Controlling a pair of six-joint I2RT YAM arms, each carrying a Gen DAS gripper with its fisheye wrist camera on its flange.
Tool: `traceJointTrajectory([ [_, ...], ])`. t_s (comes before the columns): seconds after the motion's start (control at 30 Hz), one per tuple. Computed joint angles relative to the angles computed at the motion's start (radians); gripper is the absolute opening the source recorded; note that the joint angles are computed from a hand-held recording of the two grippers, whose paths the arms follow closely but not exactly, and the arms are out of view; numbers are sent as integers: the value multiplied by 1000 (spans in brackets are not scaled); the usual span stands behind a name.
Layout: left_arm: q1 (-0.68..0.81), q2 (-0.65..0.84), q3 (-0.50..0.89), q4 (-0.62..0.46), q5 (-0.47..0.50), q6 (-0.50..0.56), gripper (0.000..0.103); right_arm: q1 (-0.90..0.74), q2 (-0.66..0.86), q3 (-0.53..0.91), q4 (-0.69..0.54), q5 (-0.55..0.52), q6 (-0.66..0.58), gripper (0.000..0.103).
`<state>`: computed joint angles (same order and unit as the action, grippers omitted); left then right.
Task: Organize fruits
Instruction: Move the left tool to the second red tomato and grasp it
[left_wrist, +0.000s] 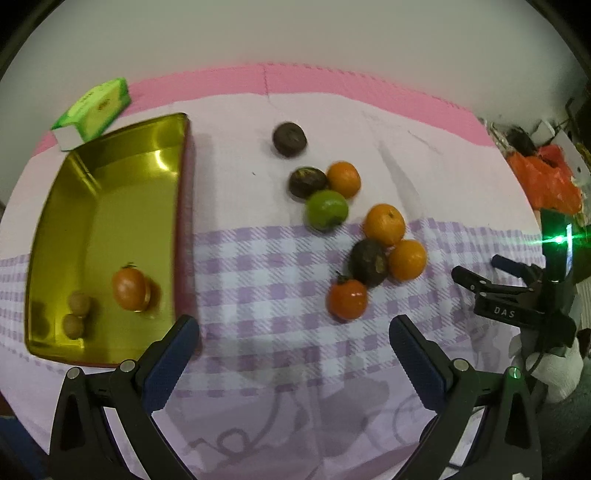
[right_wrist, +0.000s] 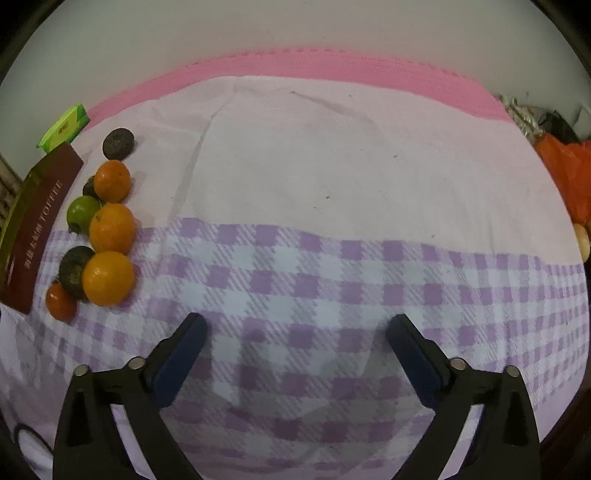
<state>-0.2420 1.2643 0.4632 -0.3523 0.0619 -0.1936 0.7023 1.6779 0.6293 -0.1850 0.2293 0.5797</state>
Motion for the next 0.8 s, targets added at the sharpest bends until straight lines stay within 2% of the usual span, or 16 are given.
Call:
traceJointTrajectory([
  [0.3, -132, 203, 37, 103, -67, -87, 102, 17, 2, -19, 33, 15, -8, 103],
  [0.57, -130, 296, 83, 111, -89, -122, 100, 13, -3, -22, 35, 15, -12, 103],
  [0.73, -134, 346, 123, 98, -98, -134, 89, 24, -2, -28, 42, 23, 0, 103],
  [0.8, -138, 365, 134, 101, -96, -136, 82, 24, -2, -30, 45, 25, 0, 103],
])
